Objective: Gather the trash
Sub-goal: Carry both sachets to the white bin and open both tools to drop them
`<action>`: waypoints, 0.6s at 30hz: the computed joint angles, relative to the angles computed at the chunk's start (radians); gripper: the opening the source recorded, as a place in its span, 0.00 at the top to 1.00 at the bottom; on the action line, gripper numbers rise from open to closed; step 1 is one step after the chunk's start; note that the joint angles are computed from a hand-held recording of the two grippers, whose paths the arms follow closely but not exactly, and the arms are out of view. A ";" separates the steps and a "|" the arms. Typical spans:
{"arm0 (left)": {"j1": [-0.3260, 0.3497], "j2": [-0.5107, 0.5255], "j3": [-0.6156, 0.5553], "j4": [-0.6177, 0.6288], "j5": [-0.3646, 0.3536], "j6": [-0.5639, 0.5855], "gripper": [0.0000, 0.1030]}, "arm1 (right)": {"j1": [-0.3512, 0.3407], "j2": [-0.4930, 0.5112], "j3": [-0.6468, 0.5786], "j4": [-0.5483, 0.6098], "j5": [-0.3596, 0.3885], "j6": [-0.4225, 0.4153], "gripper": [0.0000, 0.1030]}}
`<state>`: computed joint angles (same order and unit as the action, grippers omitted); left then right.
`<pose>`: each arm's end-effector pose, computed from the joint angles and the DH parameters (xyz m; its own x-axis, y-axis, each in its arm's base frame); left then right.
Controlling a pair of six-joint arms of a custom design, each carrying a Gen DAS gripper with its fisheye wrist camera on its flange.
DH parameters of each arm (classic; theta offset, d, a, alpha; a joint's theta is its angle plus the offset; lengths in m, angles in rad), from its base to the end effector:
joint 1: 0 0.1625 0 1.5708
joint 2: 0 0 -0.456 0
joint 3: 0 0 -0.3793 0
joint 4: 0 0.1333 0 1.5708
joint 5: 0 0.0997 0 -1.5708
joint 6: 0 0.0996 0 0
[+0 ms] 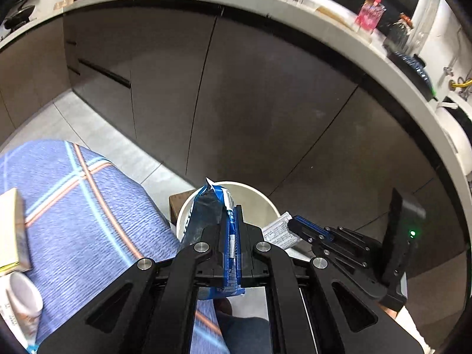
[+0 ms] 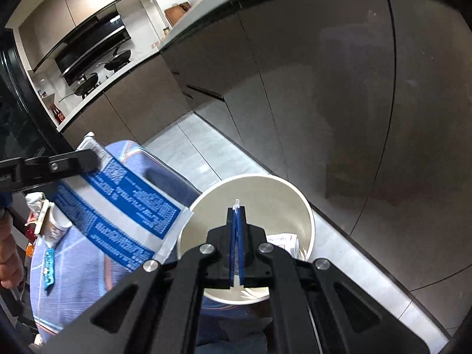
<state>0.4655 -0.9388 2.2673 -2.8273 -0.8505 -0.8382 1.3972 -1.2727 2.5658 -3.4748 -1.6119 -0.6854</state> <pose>-0.3168 -0.3818 0.0804 -0.8599 0.1306 -0.4935 0.3768 0.8146 -0.4410 0.0622 -0.3933 0.2093 -0.8483 -0.3591 0.3891 -0.5108 0.7486 -0.4228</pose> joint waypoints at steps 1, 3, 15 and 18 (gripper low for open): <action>0.013 0.015 -0.005 -0.013 -0.003 0.011 0.98 | -0.010 0.007 0.004 -0.008 0.000 -0.006 0.97; 0.040 0.050 -0.022 -0.026 -0.005 0.030 0.98 | -0.027 0.035 -0.006 -0.012 -0.003 -0.013 0.97; 0.096 0.136 -0.055 -0.032 0.061 0.053 0.86 | -0.047 0.122 -0.016 -0.069 -0.036 -0.069 0.79; 0.101 0.142 -0.056 -0.038 0.074 0.055 0.61 | -0.050 0.126 -0.013 -0.082 -0.037 -0.098 0.74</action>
